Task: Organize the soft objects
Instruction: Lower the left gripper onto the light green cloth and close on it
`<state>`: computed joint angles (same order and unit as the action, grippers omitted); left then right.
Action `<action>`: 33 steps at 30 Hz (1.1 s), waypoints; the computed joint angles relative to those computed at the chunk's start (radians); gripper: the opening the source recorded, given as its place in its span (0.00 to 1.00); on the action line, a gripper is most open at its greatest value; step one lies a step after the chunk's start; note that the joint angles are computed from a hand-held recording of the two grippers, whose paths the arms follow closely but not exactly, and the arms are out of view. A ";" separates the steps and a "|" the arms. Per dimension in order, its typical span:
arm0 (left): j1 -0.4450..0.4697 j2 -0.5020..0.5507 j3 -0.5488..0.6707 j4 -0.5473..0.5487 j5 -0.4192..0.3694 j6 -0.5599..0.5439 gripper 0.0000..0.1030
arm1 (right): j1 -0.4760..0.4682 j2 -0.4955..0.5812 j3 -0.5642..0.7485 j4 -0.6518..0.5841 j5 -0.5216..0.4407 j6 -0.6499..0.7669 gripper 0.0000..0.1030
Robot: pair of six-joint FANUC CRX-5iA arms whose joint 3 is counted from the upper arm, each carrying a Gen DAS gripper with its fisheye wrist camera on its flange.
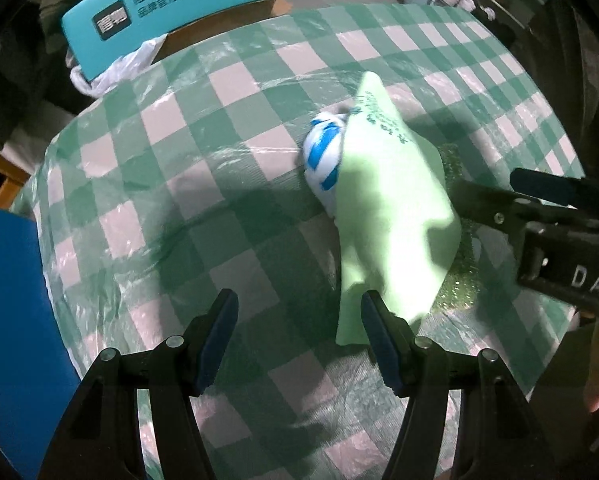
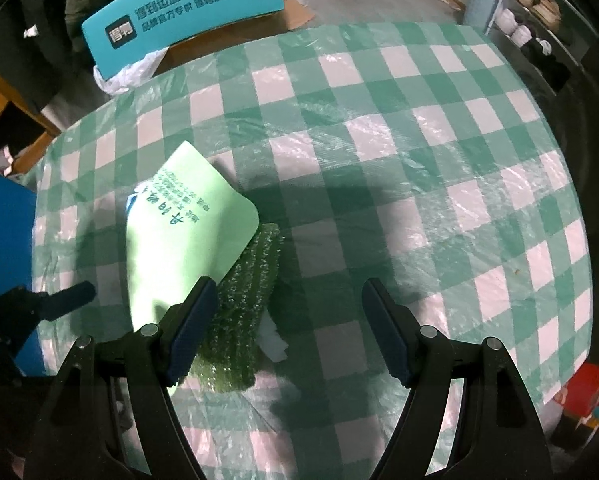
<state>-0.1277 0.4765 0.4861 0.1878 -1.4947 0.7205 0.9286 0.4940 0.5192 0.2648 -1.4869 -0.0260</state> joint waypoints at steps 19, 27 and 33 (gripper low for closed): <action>0.019 -0.031 -0.058 0.061 -0.099 0.000 0.71 | 0.040 -0.083 -0.085 0.033 0.005 -0.095 0.73; -0.013 -0.040 -0.090 0.043 -0.069 0.020 0.71 | 0.044 -0.098 -0.103 0.029 0.007 -0.111 0.73; -0.026 -0.041 -0.103 0.045 -0.046 0.033 0.71 | 0.042 -0.100 -0.108 0.023 0.009 -0.108 0.73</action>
